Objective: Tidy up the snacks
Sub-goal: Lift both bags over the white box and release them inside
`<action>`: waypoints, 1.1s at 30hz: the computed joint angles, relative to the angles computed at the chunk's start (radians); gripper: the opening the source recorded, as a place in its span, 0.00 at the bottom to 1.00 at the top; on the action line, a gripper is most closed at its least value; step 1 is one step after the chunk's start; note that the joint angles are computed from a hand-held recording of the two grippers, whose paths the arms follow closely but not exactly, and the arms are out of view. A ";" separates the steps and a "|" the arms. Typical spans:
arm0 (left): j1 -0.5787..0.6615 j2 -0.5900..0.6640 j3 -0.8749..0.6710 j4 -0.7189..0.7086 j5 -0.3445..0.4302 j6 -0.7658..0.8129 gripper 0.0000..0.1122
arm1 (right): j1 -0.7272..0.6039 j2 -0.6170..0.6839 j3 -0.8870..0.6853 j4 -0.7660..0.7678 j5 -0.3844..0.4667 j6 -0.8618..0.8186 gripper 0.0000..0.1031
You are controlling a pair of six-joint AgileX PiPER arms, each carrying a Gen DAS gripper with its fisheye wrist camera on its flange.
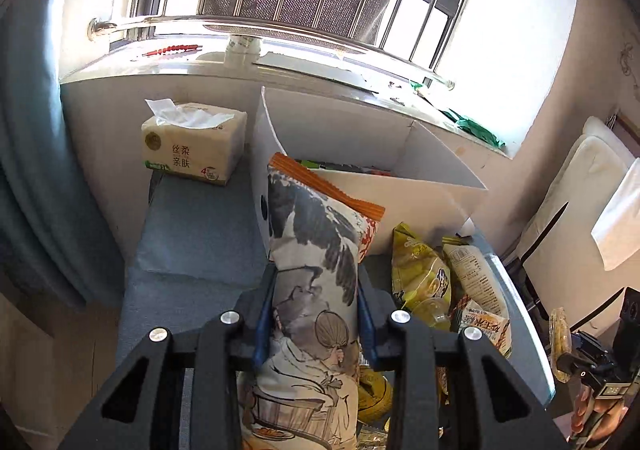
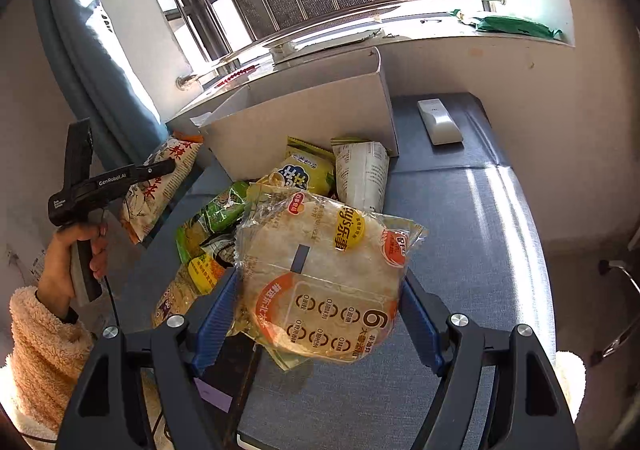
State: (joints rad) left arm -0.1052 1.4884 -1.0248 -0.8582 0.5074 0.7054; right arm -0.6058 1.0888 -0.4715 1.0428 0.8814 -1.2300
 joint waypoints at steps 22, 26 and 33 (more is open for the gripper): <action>-0.106 0.684 -1.235 0.416 0.333 -0.664 0.38 | 0.499 0.925 -1.307 -0.454 -0.055 0.809 0.80; -0.101 0.730 -1.313 0.492 0.423 -0.732 0.91 | 0.504 0.993 -1.408 -0.534 -0.031 0.905 1.00; -0.097 0.534 -1.001 0.488 0.260 -0.633 0.92 | 0.490 0.883 -1.232 -0.426 -0.138 0.786 1.00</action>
State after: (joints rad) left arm -0.2027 2.0225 -2.0256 -0.3698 0.7671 0.0727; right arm -0.1159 1.9717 -1.7030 0.6172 0.7439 -0.4441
